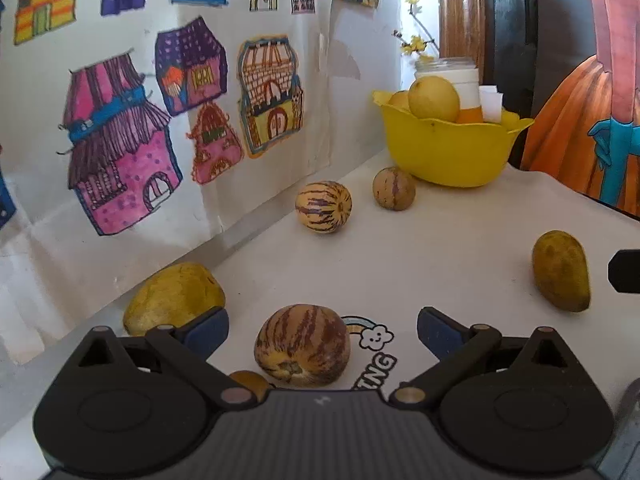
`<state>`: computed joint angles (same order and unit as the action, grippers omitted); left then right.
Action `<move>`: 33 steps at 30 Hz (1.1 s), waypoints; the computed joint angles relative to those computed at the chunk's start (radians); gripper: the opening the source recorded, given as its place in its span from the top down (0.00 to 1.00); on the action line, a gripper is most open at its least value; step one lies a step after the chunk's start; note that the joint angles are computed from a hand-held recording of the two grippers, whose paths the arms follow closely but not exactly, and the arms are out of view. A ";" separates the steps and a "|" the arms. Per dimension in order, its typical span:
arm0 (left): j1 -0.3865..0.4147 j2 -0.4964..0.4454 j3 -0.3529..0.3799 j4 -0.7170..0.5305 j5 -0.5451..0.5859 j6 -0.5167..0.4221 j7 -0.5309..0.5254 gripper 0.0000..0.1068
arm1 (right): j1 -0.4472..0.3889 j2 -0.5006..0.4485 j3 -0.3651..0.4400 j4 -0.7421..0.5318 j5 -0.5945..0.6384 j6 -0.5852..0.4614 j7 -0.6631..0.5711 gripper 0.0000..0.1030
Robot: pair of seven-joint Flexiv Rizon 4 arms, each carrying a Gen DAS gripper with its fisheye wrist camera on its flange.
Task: Organize fruits
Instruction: 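Grasp the striped pepino with the left tool while the right tool grasps a yellow pear-shaped fruit, then carry the pepino and the yellow fruit over the metal tray with both tools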
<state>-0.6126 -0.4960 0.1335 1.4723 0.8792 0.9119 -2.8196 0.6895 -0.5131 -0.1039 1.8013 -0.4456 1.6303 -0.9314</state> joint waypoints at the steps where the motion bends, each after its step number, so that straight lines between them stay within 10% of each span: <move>1: 0.005 -0.005 -0.001 -0.001 -0.004 0.001 0.002 0.04 | -0.010 -0.011 0.011 -0.013 0.001 -0.009 -0.004 0.01; 17: 0.016 -0.042 0.027 -0.005 -0.068 0.035 0.064 0.45 | -0.068 -0.101 0.085 -0.124 0.016 -0.067 -0.038 0.01; 25: 0.021 -0.041 0.029 -0.001 -0.073 0.051 0.072 0.47 | -0.083 -0.147 0.092 -0.172 0.016 -0.109 -0.053 0.03; 33: 0.020 -0.043 0.029 -0.005 -0.077 0.046 0.078 0.47 | -0.103 -0.202 0.107 -0.244 0.010 -0.195 -0.070 0.26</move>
<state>-0.5929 -0.5385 0.1624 1.4676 0.8024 0.9582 -2.7419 0.5866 -0.7152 0.0033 1.5576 -0.4354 1.4352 -1.0019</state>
